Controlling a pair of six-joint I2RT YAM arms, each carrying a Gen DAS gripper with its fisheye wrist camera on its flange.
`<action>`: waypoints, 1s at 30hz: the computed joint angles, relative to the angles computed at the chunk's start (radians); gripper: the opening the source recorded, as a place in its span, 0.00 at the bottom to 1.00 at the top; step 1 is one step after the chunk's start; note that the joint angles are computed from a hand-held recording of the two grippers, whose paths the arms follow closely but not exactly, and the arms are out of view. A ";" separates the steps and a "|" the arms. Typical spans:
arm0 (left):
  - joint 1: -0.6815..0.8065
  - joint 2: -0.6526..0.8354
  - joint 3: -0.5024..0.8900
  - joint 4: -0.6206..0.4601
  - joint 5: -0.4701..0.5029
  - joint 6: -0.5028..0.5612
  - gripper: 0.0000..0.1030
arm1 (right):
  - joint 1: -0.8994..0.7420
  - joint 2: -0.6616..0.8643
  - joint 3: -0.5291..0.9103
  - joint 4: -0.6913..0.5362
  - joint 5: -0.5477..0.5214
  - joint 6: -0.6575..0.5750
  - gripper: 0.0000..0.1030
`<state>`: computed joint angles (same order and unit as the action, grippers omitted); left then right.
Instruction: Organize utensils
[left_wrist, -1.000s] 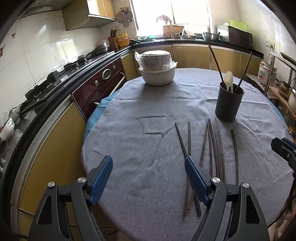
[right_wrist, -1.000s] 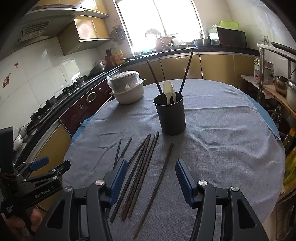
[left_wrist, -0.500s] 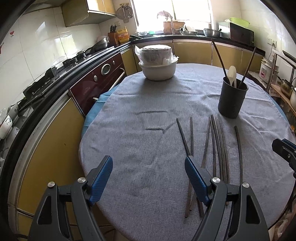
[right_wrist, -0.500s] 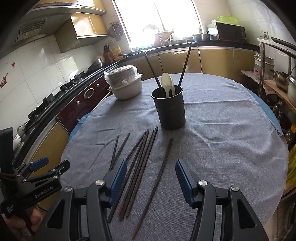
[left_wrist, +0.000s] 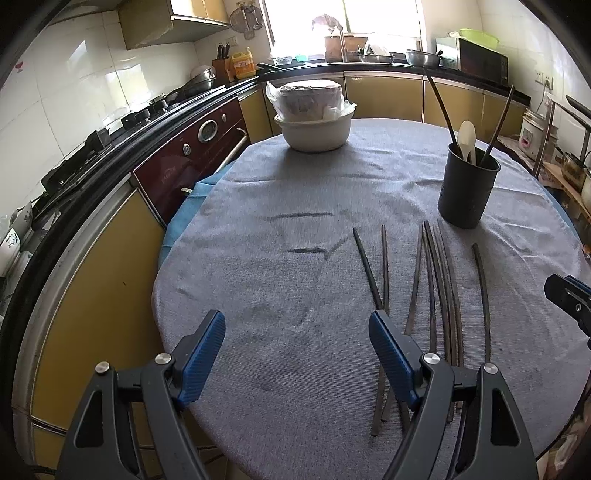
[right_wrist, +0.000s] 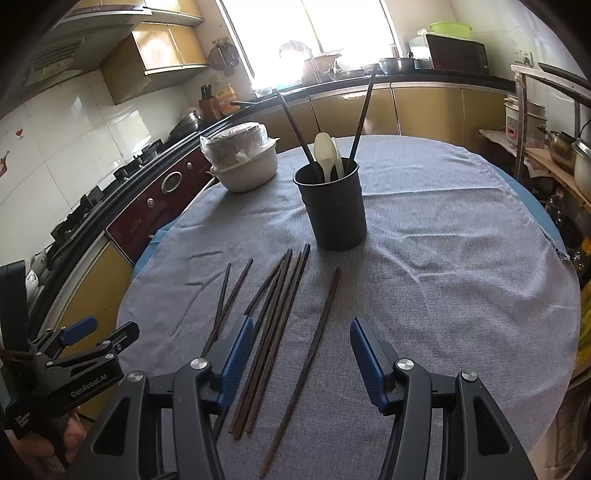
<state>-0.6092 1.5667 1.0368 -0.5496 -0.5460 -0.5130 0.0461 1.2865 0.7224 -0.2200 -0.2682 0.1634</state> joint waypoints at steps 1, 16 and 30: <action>0.001 0.001 -0.001 0.001 0.000 0.000 0.78 | 0.001 0.002 0.001 0.000 0.001 0.000 0.56; 0.025 0.039 0.006 0.024 0.024 0.018 0.78 | 0.006 0.062 0.021 0.015 0.003 0.006 0.56; 0.088 0.146 0.051 0.067 0.101 0.068 0.78 | 0.006 0.187 0.075 0.050 0.025 0.011 0.56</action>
<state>-0.5211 1.7124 1.0876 -0.4830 -0.4450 -0.4455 0.0521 1.4737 0.7975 -0.1699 -0.2432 0.1745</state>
